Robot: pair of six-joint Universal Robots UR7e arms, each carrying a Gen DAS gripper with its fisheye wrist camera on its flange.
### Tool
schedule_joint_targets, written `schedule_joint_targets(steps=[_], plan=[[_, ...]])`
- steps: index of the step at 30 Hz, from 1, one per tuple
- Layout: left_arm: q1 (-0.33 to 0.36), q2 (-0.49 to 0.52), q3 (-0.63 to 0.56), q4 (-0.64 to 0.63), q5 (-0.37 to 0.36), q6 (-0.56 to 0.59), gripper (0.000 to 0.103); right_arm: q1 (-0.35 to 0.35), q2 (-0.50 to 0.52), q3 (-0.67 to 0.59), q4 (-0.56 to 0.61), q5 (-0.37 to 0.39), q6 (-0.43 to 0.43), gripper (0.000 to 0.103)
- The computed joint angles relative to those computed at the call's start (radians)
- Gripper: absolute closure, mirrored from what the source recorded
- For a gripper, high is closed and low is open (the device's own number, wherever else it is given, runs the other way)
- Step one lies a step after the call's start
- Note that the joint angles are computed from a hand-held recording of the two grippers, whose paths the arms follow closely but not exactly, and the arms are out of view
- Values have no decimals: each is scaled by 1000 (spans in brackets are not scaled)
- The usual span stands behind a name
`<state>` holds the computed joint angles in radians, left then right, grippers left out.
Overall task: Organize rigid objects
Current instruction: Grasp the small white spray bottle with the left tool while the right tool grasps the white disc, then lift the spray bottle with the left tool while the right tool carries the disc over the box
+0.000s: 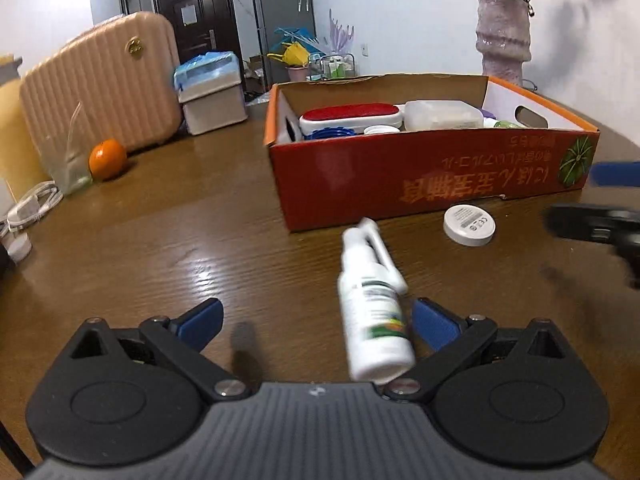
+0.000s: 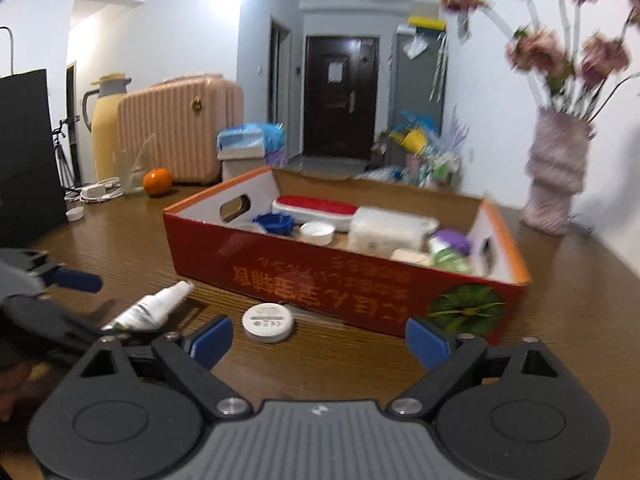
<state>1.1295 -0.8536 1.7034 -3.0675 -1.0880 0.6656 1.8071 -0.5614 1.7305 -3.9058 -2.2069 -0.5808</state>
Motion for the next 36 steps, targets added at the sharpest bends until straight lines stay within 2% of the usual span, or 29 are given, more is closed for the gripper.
schedule_joint_targets(steps=[1, 3, 8, 10, 12, 13, 14, 23, 31, 36], plan=[[8, -6, -2, 10, -30, 8, 5, -10, -5, -15, 64, 15, 41, 17], [14, -10, -12, 44, -62, 27, 21, -22, -1, -57, 178, 18, 103, 22], [31, -17, -48, 145, -119, -5, 38, -23, 51, -164, 294, -5, 102, 30], [33, -24, -36, 129, -127, 7, 52, -19, 75, -205, 325, -39, 79, 38], [35, -31, -29, 124, -136, 8, 75, -21, 77, -212, 329, -21, 85, 48], [36, -31, -29, 124, -138, 5, 75, -21, 79, -218, 334, -19, 86, 59], [37, -32, -30, 129, -140, -4, 75, -20, 82, -222, 333, -19, 85, 64], [34, -40, 7, 62, -132, -2, 75, 3, 90, -203, 268, -54, 70, 64], [4, -138, 151, -44, -112, -34, 75, 67, 36, -55, 96, -92, 59, 65], [-35, -235, 284, -143, -113, -21, 75, 132, 14, 54, -73, -129, 17, 65]])
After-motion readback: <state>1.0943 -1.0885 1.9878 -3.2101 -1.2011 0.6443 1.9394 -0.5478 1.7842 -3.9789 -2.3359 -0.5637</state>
